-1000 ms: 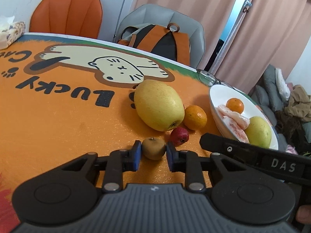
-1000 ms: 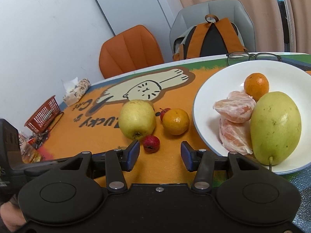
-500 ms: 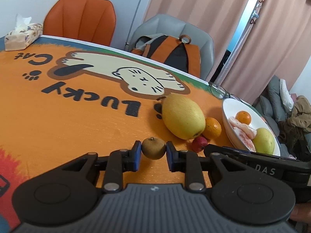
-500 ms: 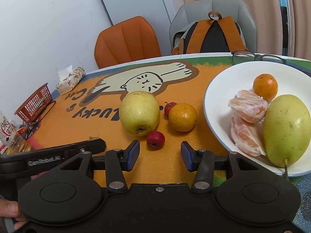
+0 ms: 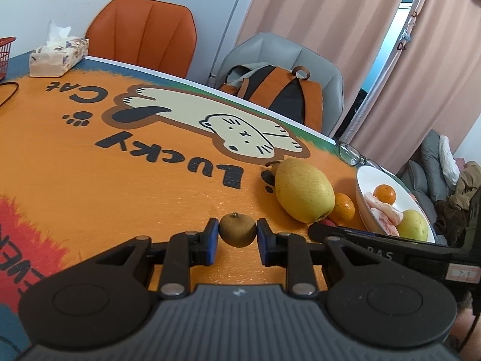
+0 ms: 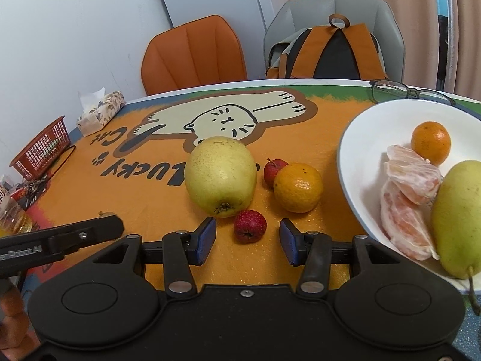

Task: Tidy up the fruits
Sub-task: 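Grasp the small red fruit with the right gripper while the left holds the brown fruit, then carry the brown fruit into the bowl with the left gripper while the right carries the red fruit there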

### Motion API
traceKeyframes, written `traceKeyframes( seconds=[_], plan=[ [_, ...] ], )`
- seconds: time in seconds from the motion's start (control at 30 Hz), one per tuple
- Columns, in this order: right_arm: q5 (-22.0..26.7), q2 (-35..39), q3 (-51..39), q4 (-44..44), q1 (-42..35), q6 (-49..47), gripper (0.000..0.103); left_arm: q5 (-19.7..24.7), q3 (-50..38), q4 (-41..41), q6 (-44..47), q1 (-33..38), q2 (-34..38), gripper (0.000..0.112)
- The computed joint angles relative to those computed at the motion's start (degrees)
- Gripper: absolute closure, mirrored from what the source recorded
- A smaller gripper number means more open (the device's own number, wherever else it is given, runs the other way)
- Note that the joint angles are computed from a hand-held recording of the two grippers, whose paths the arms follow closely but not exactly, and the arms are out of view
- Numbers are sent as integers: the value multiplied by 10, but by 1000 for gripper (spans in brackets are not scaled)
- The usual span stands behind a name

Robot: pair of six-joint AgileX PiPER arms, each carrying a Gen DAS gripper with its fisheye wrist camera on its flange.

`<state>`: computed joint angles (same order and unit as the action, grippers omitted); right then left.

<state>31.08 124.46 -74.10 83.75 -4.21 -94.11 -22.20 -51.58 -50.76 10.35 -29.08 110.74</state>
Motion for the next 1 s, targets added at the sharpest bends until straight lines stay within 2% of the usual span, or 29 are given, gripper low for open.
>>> traceKeyframes(
  seconds=[0.07, 0.1, 0.13, 0.23, 0.57, 1.0],
  plan=[
    [-12, 0, 3, 17, 6, -26, 61, 0, 3, 0, -2, 0, -3, 86],
    [-14, -1, 4, 20, 8, -33, 73, -1, 4, -1, -2, -1, -4, 86],
    [-16, 0, 3, 15, 8, -29, 78, -1, 5, -4, 1, -2, -5, 86],
    [0, -2, 1, -3, 1, -13, 78, -3, 7, -9, 6, -6, -9, 86],
    [32, -49, 53, 38, -35, -68, 78, -8, -5, -46, 42, -29, -16, 86],
    [71, -93, 78, 41, -96, -86, 78, 2, -60, -110, 124, -60, -2, 86]
  ],
)
